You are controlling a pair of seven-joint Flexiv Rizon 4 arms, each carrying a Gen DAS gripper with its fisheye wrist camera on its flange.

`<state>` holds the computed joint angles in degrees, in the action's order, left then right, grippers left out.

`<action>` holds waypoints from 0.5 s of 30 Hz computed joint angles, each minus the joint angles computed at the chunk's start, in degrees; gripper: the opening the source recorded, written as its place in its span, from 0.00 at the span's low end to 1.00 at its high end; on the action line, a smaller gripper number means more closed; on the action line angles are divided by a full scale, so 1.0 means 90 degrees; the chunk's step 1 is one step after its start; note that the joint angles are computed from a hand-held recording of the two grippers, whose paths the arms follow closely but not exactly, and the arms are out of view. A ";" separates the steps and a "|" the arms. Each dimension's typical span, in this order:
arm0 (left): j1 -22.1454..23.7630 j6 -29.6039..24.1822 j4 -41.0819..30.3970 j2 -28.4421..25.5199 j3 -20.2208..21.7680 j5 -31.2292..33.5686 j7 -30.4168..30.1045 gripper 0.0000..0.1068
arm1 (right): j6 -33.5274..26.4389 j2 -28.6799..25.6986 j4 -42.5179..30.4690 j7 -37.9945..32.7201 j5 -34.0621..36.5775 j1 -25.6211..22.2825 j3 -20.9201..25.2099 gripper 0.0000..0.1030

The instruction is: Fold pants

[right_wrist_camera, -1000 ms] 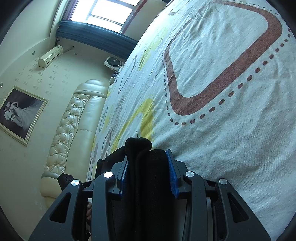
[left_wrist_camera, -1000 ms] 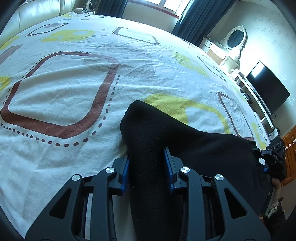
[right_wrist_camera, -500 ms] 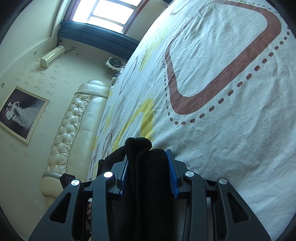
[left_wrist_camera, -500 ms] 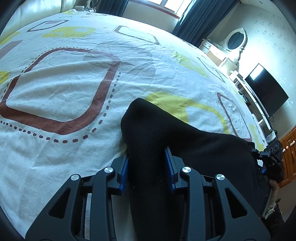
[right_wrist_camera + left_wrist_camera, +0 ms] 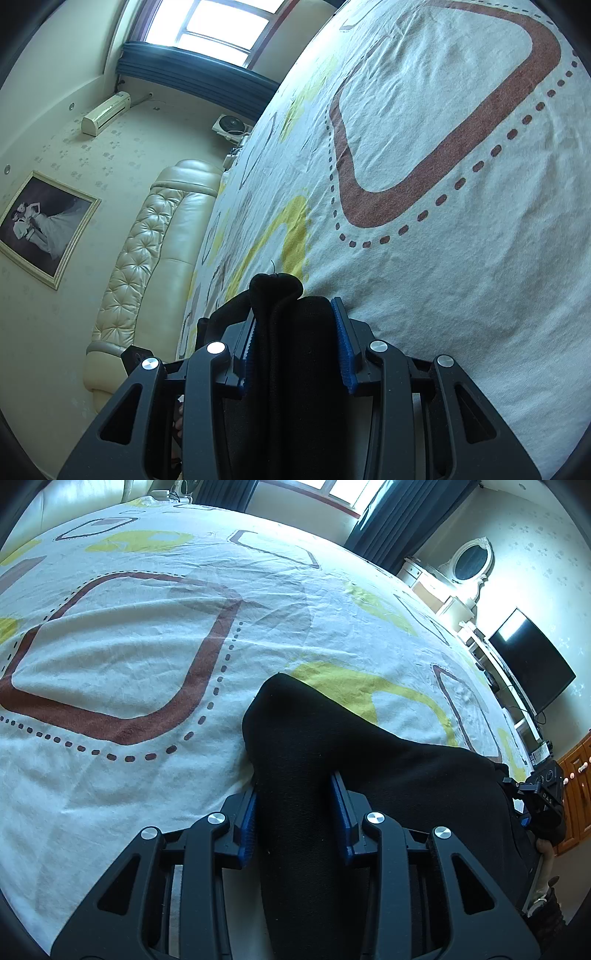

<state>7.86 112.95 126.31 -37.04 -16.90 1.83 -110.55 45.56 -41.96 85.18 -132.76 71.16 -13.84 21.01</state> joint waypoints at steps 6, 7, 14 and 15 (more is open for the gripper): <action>0.0671 0.0199 0.0161 -0.0164 -0.0598 0.0350 -0.0273 0.47 | -0.0102 0.0049 0.0030 0.0130 -0.0045 -0.0014 -0.0027 0.36; 0.0967 0.0290 0.0234 -0.0248 -0.0857 0.0526 -0.0405 0.50 | -0.0159 0.0079 0.0051 0.0185 -0.0064 -0.0033 -0.0032 0.38; 0.1631 0.0855 0.0953 -0.0198 -0.1294 0.1491 -0.0960 0.60 | -0.0594 0.0675 0.0655 0.0387 -0.0328 -0.0182 -0.0199 0.56; 0.1628 0.0944 0.1082 -0.0175 -0.1287 0.1607 -0.1005 0.61 | -0.0685 0.0792 0.0796 0.0376 -0.0350 -0.0218 -0.0235 0.58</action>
